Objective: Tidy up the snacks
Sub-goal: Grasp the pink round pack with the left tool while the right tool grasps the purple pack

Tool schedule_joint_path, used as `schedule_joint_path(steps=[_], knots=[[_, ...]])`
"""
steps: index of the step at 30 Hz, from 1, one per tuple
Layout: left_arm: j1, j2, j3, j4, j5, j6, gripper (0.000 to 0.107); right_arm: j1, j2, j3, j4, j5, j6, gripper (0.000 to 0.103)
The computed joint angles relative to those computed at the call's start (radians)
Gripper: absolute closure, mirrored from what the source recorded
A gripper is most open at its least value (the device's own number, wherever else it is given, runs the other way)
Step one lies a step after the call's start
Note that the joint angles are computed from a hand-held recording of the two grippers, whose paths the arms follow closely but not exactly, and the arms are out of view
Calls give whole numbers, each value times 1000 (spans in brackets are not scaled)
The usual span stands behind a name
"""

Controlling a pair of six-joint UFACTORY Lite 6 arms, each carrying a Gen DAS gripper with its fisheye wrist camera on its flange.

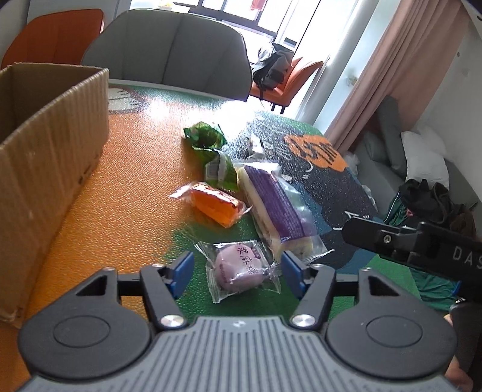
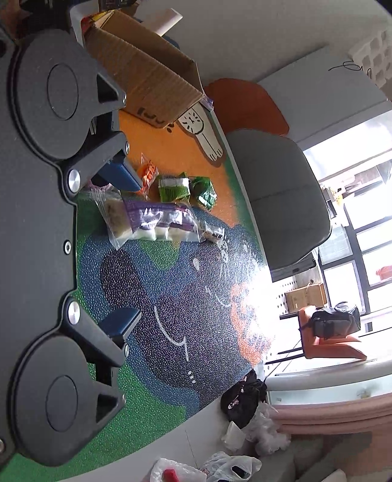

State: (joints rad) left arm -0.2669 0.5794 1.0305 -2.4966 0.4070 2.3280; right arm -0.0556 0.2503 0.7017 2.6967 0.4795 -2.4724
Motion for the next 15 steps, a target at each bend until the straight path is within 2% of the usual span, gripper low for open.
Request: schedule_joint_path(steps=[4, 5, 6, 9, 15], knots=[[-18, 24, 16, -76, 3, 70, 47, 2, 33, 24, -15, 7, 11, 19], [-20, 25, 15, -94, 5, 89, 53, 5, 43, 33, -13, 8, 8, 19], [-21, 29, 20, -102, 1, 97, 64, 10, 51, 42, -9, 5, 5, 19], [-10, 25, 30, -50, -21, 63, 71, 25, 77, 69, 9, 1, -4, 21], [31, -6, 7, 10, -19, 31, 75, 75, 137, 134, 75, -19, -64, 23]])
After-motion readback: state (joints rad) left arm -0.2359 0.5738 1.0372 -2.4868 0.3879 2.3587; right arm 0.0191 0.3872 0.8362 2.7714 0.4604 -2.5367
